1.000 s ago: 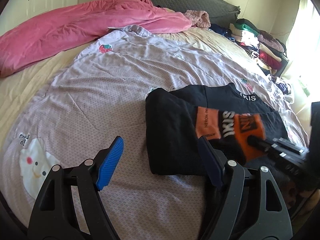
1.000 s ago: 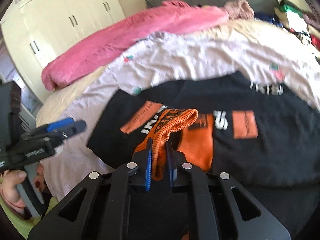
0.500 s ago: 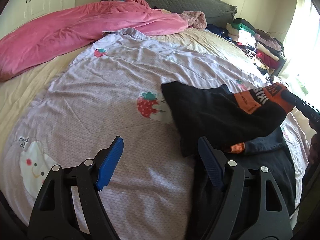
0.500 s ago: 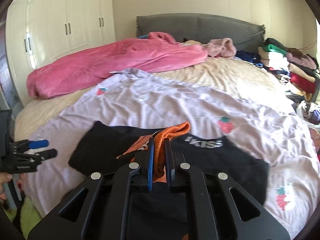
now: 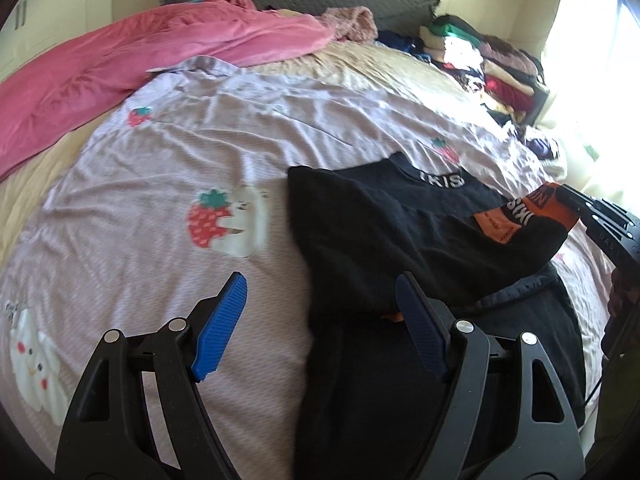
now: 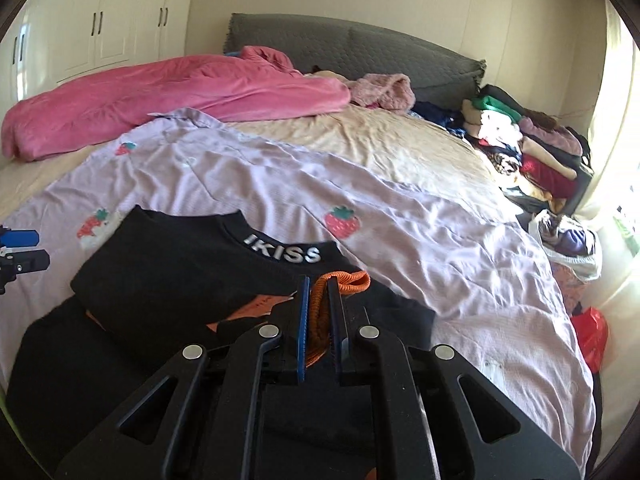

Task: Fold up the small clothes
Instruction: 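Lift the shirt side with the right tool and fold it over the body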

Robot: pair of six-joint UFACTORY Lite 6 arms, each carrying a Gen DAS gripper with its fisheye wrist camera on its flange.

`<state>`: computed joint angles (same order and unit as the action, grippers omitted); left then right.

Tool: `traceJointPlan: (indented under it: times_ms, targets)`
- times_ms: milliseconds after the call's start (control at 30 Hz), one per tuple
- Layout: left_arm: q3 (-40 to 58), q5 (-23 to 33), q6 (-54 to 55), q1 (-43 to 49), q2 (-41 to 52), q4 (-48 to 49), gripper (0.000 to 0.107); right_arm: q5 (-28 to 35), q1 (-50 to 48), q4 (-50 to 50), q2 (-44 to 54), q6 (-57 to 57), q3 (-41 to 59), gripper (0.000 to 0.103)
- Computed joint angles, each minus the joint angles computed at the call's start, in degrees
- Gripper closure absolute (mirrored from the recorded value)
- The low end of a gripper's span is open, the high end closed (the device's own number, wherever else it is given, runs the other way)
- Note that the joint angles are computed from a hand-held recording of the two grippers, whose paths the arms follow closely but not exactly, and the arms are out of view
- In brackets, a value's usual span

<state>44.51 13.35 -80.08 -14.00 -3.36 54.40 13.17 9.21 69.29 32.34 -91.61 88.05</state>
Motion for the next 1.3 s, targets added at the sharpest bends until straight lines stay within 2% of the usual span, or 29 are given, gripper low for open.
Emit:
traceJointPlan:
  times_ms: [133,400,533,600,667,733,767,800,867,967,1033,1067,1100,1133,1300]
  targets:
    - [6.14,-0.44,2.58,-1.82,6.76,-2.61,0.04,1.3,-1.88,2.53,1.32,-3.19,-0.33,0.095]
    - [20.21,0.25,16.28,-4.25,20.55,-15.62,0.043,2.78,-4.49,2.37,2.68,-2.85,-1.04,0.095]
    - [21.26,-0.82,18.39,-4.47,23.6,-17.75,0.043,2.05,-5.16,-2.54,3.57,1.28,-2.1,0.094]
    - [20.64,-1.51,18.01,-4.55,24.32,-17.31,0.043,1.88,-5.72,-7.83,4.38,6.52,-2.16,0.081]
    - [20.16,-2.08,17.35,-4.48,24.71,-16.75,0.043,2.85,-6.93,-7.05,4.99,6.78,-2.4,0.073]
    - [20.05,-2.56,18.38,-4.26,25.16,-17.52,0.043,5.19,-7.76,-10.64,6.71,11.99,-0.45,0.072]
    - [20.04,-2.53,18.4,-4.29,25.24,-17.38,0.043,7.38,-8.31,-12.34,8.16,14.61,1.32,0.068]
    - [19.89,-2.62,18.64,-4.29,25.19,-17.44,0.043,8.44,-8.43,-13.82,9.16,16.87,2.64,0.06]
    - [19.37,-2.84,17.78,-4.32,24.95,-16.48,0.043,9.04,-7.81,-19.15,11.76,24.06,5.86,0.051]
    - [18.51,-3.19,16.26,-4.42,24.42,-15.07,0.043,12.4,-7.18,-24.99,17.0,33.05,12.63,0.049]
    - [18.29,-3.07,15.16,-4.61,24.37,-13.66,0.043,15.51,-6.96,-28.53,21.15,39.32,18.1,0.051]
    - [18.14,-2.89,14.51,-4.78,24.23,-12.86,0.043,17.48,-6.95,-28.38,22.81,39.9,20.26,0.067]
    - [17.75,-2.77,13.74,-4.94,23.82,-11.97,0.043,19.21,-7.05,-26.61,23.26,38.15,21.0,0.089]
    - [17.63,-2.82,13.48,-4.98,23.59,-11.72,0.043,20.99,-7.28,-23.66,22.98,34.93,20.79,0.095]
    - [15.85,-4.75,5.04,-4.55,22.57,-4.46,0.043,14.47,-5.8,-20.19,15.07,27.38,12.62,0.096]
